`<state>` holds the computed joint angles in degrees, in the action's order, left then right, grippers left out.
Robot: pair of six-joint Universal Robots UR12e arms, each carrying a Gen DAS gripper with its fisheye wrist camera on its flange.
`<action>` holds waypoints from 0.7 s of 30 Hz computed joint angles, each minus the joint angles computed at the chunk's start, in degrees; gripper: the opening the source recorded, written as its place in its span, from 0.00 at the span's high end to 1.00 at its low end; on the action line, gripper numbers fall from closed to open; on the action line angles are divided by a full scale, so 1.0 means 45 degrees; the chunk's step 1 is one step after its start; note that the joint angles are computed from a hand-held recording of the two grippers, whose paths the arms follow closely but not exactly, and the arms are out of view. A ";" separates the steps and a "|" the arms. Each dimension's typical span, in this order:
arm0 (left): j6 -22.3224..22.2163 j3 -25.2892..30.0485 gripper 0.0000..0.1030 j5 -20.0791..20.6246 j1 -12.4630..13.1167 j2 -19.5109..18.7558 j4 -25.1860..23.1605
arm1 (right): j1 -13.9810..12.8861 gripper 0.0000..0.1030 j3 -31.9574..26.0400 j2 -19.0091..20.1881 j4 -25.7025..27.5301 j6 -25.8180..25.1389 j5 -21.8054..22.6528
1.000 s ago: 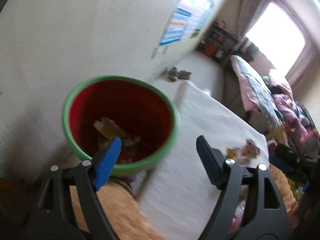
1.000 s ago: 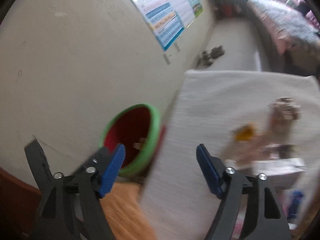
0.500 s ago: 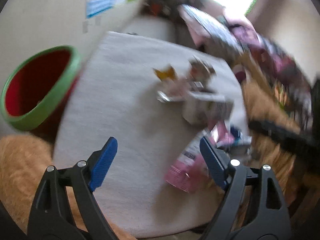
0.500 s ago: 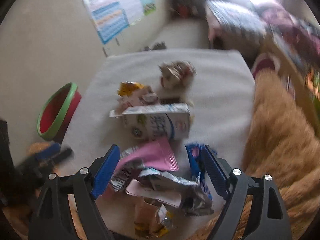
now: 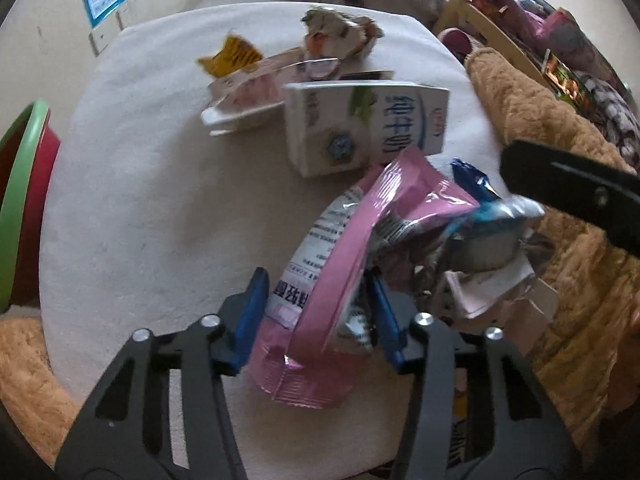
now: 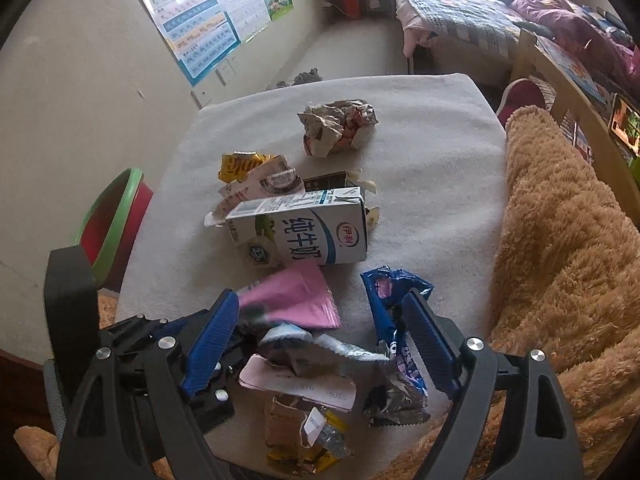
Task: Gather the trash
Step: 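Reach the left tool to the pink snack bag and grasp it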
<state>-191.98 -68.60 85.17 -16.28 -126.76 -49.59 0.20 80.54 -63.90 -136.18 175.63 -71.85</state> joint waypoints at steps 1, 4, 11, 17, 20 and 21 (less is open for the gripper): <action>-0.0073 -0.0065 0.57 -0.0048 0.0028 0.0035 0.0079 | 0.0012 0.21 -0.0029 0.0018 0.0084 -0.0007 -0.0024; -0.0215 -0.0372 0.63 0.0030 0.0053 0.0254 0.0374 | 0.0036 0.21 -0.0030 0.0016 0.0142 -0.0034 -0.0080; -0.2178 -0.1404 0.65 0.1054 0.0279 0.1023 0.1276 | -0.0084 0.21 0.0082 -0.0092 -0.0083 0.0377 0.0086; -0.2431 -0.1385 0.61 0.1246 0.0293 0.1036 0.1058 | -0.0182 0.20 0.0143 -0.0335 0.0496 0.0311 0.0062; -0.2195 -0.1300 0.56 0.1759 0.0121 0.1009 0.1224 | -0.0081 0.18 0.0119 -0.0297 0.1168 -0.0124 -0.0276; -0.2103 -0.1318 0.55 0.1851 0.0103 0.1021 0.1299 | 0.0004 0.18 0.0008 -0.0226 0.1516 -0.0313 -0.0548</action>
